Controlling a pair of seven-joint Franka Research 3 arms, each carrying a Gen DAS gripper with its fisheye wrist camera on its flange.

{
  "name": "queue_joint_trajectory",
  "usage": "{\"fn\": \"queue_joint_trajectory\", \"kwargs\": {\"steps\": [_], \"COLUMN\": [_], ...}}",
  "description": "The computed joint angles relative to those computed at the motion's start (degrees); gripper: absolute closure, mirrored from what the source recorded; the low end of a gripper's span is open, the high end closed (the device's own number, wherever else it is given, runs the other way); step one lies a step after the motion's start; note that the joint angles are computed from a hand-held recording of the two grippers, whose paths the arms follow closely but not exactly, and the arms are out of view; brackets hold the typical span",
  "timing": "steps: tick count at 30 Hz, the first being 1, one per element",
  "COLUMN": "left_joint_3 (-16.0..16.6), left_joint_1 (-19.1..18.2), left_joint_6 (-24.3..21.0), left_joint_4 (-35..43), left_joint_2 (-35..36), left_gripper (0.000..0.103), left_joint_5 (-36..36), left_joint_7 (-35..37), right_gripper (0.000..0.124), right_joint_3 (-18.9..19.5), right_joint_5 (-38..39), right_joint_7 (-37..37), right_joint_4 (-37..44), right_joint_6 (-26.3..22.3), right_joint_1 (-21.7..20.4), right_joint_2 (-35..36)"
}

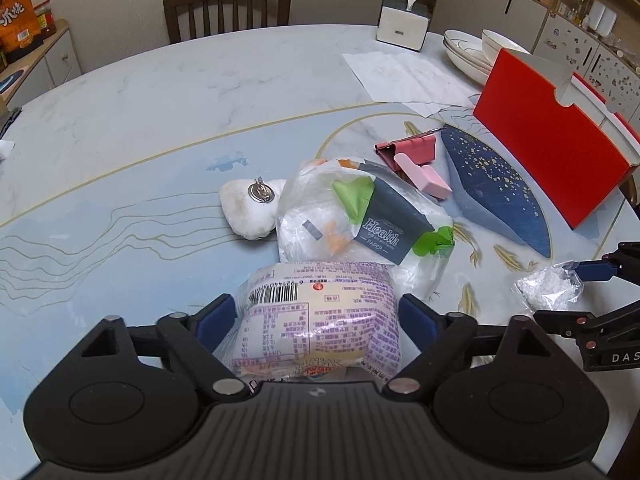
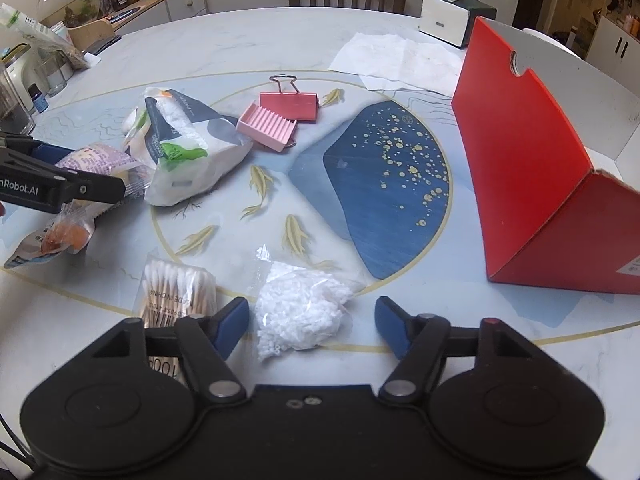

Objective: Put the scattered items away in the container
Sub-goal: 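Grasp the purple-printed bread bag with the left tool while the right tool grasps the cotton-pad bag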

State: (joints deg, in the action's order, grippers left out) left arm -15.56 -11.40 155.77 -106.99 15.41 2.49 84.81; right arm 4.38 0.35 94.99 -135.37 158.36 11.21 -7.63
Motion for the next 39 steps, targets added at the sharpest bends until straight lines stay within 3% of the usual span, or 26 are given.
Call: {"fn": "queue_joint_trajectory", "kwargs": {"steps": [3, 11, 39], "left_joint_3": [0.0, 0.3, -0.4], "left_joint_1": [0.0, -0.3, -2.1], "left_joint_6": [0.5, 1.1, 4.0], "left_joint_4": [-0.4, -1.2, -5.4], "left_joint_2": [-0.4, -1.4, -9.2], "left_gripper": [0.026, 0.033, 0.035], "left_joint_5": [0.0, 1.1, -4.0], "left_joint_7": [0.0, -0.9, 0.0], "right_gripper": [0.067, 0.081, 0.096], "right_joint_3": [0.0, -0.2, -0.7], "right_joint_5": [0.1, 1.3, 7.0], "right_joint_7": [0.1, -0.4, -6.2], "right_joint_4": [-0.2, -1.0, -4.1], "right_joint_6": [0.1, 0.4, 2.5], "right_joint_1": [-0.1, -0.3, -1.8], "right_joint_2": [-0.3, -1.5, -9.3]}}
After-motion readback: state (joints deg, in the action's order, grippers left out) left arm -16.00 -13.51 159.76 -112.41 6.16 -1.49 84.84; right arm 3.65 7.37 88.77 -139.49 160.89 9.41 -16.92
